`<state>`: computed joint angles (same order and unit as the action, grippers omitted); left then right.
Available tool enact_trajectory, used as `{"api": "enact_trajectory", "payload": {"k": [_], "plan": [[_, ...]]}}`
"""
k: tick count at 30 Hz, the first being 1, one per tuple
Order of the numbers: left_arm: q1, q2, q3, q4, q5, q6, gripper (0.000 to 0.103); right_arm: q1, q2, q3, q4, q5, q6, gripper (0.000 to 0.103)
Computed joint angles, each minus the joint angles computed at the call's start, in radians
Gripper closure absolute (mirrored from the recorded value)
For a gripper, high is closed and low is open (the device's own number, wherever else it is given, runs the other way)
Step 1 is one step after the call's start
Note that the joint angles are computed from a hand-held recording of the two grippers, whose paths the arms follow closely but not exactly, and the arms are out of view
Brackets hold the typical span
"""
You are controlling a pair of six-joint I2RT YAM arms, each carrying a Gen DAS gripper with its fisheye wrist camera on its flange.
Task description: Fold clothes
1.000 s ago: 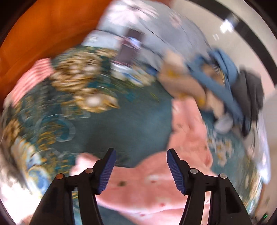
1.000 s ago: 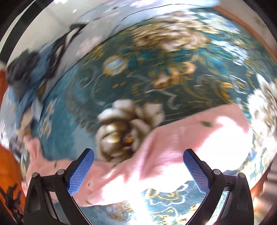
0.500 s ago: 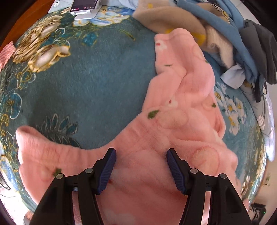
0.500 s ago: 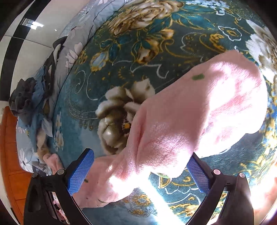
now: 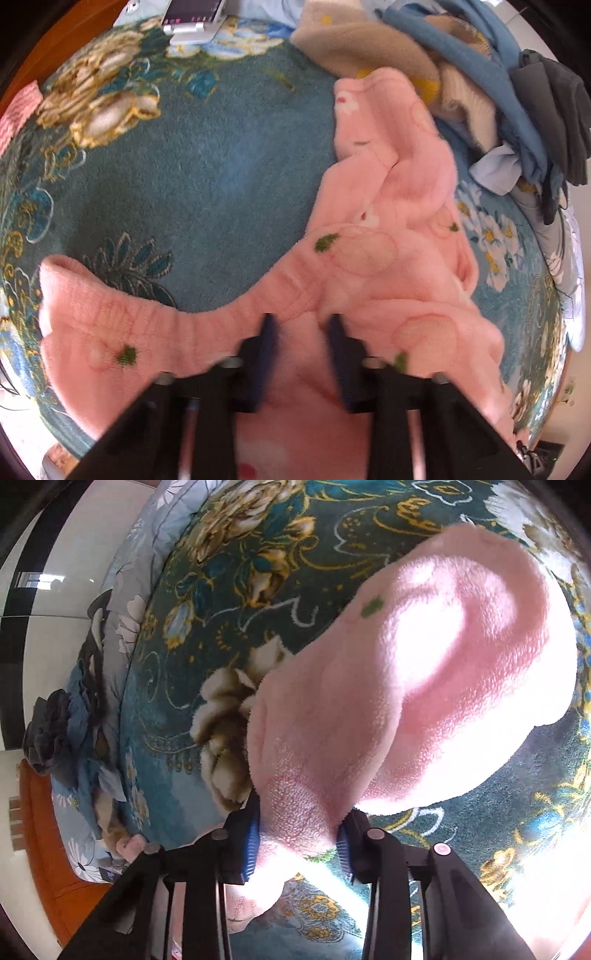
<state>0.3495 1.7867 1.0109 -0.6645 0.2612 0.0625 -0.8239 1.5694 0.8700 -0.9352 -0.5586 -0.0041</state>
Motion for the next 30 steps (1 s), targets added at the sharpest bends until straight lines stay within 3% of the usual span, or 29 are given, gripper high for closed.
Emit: {"api": "enact_trajectory", "payload": {"k": [6,10,14,19,23,26,30], "plan": [[0.032,-0.116,0.032,-0.031,0.08,0.008,0.099,0.075,-0.029,0.113,0.004,-0.11,0.048,0.077],[0.051,-0.114,0.191,-0.102,0.164,-0.012,0.099,0.148,0.009,0.269,0.032,-0.167,0.122,0.079],[0.014,-0.07,0.373,-0.144,0.154,-0.028,0.099,0.242,0.093,0.47,0.086,-0.19,0.223,0.079],[0.0,0.019,0.602,-0.172,0.111,-0.085,0.099,0.38,0.261,0.791,0.17,-0.14,0.318,0.08],[-0.018,0.102,0.728,-0.209,0.036,-0.08,0.099,0.473,0.446,1.056,0.102,-0.056,0.331,0.079],[-0.031,0.144,0.712,-0.206,-0.025,-0.054,0.099,0.53,0.553,1.139,0.017,0.015,0.291,0.079],[-0.022,0.171,0.599,-0.163,-0.048,-0.062,0.099,0.579,0.6,1.028,0.031,0.077,0.276,0.079]]}}
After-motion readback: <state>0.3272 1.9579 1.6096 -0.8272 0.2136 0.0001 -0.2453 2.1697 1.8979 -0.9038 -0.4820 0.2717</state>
